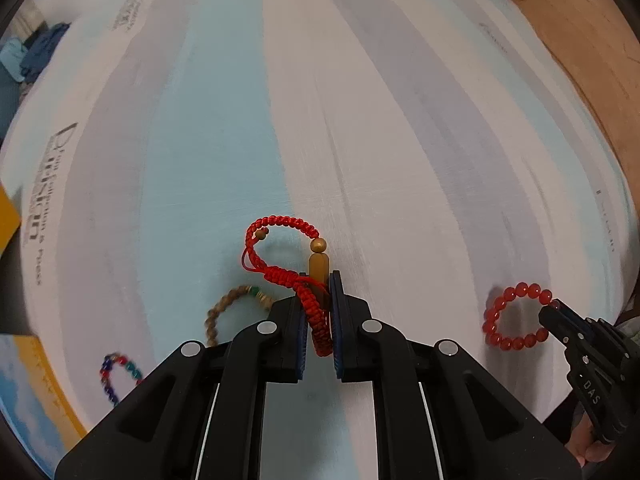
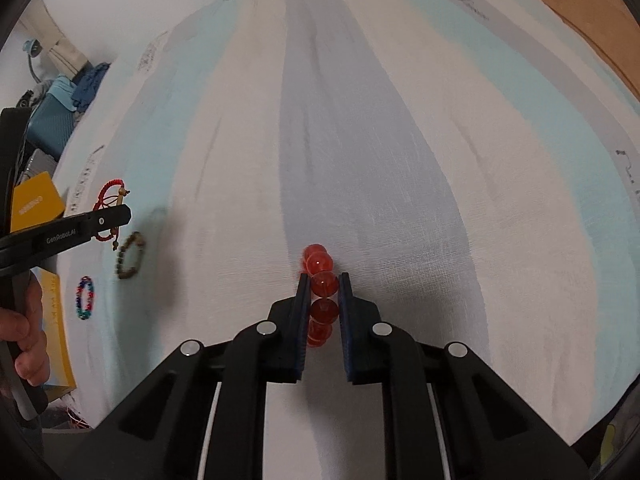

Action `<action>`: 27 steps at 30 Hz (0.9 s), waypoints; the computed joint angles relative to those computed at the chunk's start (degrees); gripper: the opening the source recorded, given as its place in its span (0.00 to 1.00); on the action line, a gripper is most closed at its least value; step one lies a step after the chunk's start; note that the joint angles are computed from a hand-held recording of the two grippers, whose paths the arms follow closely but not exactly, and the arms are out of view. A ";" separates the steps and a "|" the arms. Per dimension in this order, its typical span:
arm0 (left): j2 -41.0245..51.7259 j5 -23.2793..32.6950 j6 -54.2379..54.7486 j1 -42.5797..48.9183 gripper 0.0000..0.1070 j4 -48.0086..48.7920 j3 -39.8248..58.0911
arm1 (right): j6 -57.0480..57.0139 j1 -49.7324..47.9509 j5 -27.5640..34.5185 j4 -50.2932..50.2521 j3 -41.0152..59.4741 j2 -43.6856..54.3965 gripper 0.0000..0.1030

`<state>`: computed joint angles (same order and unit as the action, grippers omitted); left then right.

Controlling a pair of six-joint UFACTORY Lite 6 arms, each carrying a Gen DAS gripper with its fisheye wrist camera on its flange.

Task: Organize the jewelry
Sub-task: 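Carry the red cord bracelet and large red bracelet with both tools into the white box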

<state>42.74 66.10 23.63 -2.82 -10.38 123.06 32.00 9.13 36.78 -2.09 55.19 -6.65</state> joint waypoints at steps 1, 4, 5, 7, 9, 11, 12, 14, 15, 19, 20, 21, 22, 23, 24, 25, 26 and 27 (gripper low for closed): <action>-0.64 0.07 0.05 0.18 0.08 -0.06 -0.27 | 1.79 1.26 0.45 -1.03 0.26 -0.43 0.12; -7.28 -0.19 1.33 1.78 0.08 -0.62 -6.30 | 1.96 1.28 3.56 -1.86 1.95 -2.56 0.12; -7.80 0.20 1.84 2.48 0.08 -0.76 -6.30 | 2.83 1.84 4.03 -2.28 1.53 -3.68 0.12; -9.51 0.55 2.72 3.84 0.08 -0.78 -7.13 | 5.01 3.39 5.60 -3.25 2.74 -4.23 0.12; -12.94 0.99 4.06 5.81 0.08 -1.24 -9.68 | 6.34 4.73 6.98 -4.08 3.36 -5.25 0.12; -17.67 0.18 4.43 6.67 0.08 -1.76 -14.86 | 7.64 6.37 8.61 -4.50 3.95 -6.67 0.12; -19.22 0.48 4.62 6.85 0.08 -1.37 -15.68 | 8.48 7.18 9.69 -4.75 3.28 -8.61 0.12; -21.13 0.85 5.98 8.47 0.08 -1.53 -15.98 | 9.90 9.05 11.64 -5.44 4.12 -10.01 0.12; -22.74 0.94 6.18 9.26 0.08 -1.75 -17.06 | 11.17 10.23 12.31 -6.18 4.21 -10.58 0.12; -27.27 2.72 9.15 13.71 0.08 -2.93 -17.52 | 16.97 15.28 14.63 -8.83 5.90 -12.06 0.12; -27.97 2.98 9.72 14.83 0.08 -3.05 -17.16 | 17.70 15.99 15.16 -8.96 6.54 -12.09 0.12; -28.36 3.71 10.39 16.01 0.08 -3.33 -16.50 | 18.77 17.11 15.70 -9.33 7.55 -11.80 0.12; -28.71 4.41 11.09 17.13 0.08 -3.82 -15.98 | 20.12 18.53 16.44 -10.32 8.82 -11.39 0.12; -29.23 5.41 12.04 18.90 0.08 -4.44 -15.24 | 21.53 20.11 17.37 -11.39 10.39 -10.85 0.12; -29.53 6.13 12.80 20.27 0.08 -5.00 -14.66 | 22.41 21.21 18.05 -12.09 11.67 -10.33 0.12; -29.92 6.91 13.72 21.73 0.08 -5.54 -14.06 | 23.52 22.75 19.11 -12.98 13.62 -9.47 0.12; -30.18 7.80 14.81 23.69 0.08 -6.33 -13.12 | 24.68 24.12 19.97 -13.93 15.09 -8.80 0.12; -30.24 8.41 15.45 24.96 0.08 -6.87 -12.53 | 25.75 25.70 21.02 -14.86 17.26 -7.66 0.12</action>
